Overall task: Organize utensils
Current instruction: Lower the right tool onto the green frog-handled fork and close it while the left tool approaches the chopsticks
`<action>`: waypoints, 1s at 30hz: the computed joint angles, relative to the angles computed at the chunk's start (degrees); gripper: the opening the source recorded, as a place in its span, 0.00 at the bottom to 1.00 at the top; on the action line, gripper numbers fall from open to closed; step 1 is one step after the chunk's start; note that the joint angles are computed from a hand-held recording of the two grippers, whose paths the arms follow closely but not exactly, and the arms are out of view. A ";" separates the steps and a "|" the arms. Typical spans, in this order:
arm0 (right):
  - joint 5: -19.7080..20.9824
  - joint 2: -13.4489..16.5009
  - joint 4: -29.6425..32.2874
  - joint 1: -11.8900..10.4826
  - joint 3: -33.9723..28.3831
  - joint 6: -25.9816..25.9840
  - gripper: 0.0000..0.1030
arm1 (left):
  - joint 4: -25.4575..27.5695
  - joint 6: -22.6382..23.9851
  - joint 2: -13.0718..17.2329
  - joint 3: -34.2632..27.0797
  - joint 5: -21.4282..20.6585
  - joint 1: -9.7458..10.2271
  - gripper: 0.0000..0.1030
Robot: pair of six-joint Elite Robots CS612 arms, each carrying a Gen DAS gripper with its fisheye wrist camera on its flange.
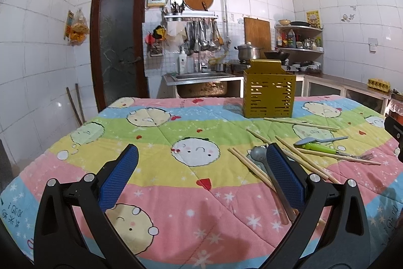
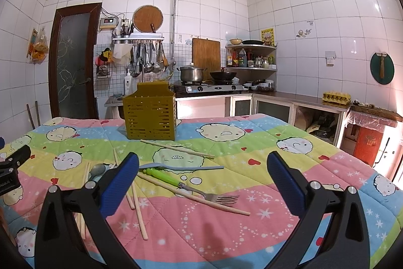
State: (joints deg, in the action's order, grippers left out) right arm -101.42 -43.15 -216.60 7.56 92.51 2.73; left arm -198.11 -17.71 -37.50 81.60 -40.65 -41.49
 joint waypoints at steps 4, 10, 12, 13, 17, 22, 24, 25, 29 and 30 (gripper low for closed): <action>0.34 0.16 -0.19 0.06 -0.07 -0.05 0.96 | 0.61 -0.60 -0.14 0.16 0.17 -0.01 0.95; 1.30 0.13 0.62 -0.26 -0.06 1.31 0.96 | 2.26 -0.54 -0.21 -0.07 1.23 -0.17 0.95; 2.57 -0.01 1.81 -0.58 -0.11 2.39 0.96 | 3.52 -0.91 -0.38 -0.09 0.64 -0.07 0.95; 2.75 -0.04 2.36 -0.65 -0.18 2.79 0.96 | 4.35 -1.34 -0.46 -0.13 0.38 -0.02 0.95; 4.42 -0.21 4.40 -1.09 -0.27 3.62 0.96 | 9.59 -5.42 -1.43 0.10 -2.78 0.80 0.95; 6.42 -0.35 9.35 -1.26 -1.56 0.86 0.96 | 17.17 -8.59 -1.92 -1.27 -7.05 1.92 0.95; 4.73 0.01 9.89 -0.90 -2.47 -1.16 0.96 | 19.72 -9.06 -1.90 -2.17 -7.70 2.17 0.95; 4.32 0.25 10.53 -0.81 -3.16 -1.96 0.96 | 20.88 -9.25 -1.89 -2.62 -8.23 2.31 0.95; 4.49 0.66 15.63 -0.98 -5.52 -3.28 0.96 | 26.92 -10.60 -1.34 -5.74 -12.21 3.57 0.95; 4.73 0.85 17.94 -1.07 -6.53 -3.56 0.96 | 27.59 -10.77 -1.09 -6.36 -12.45 3.76 0.95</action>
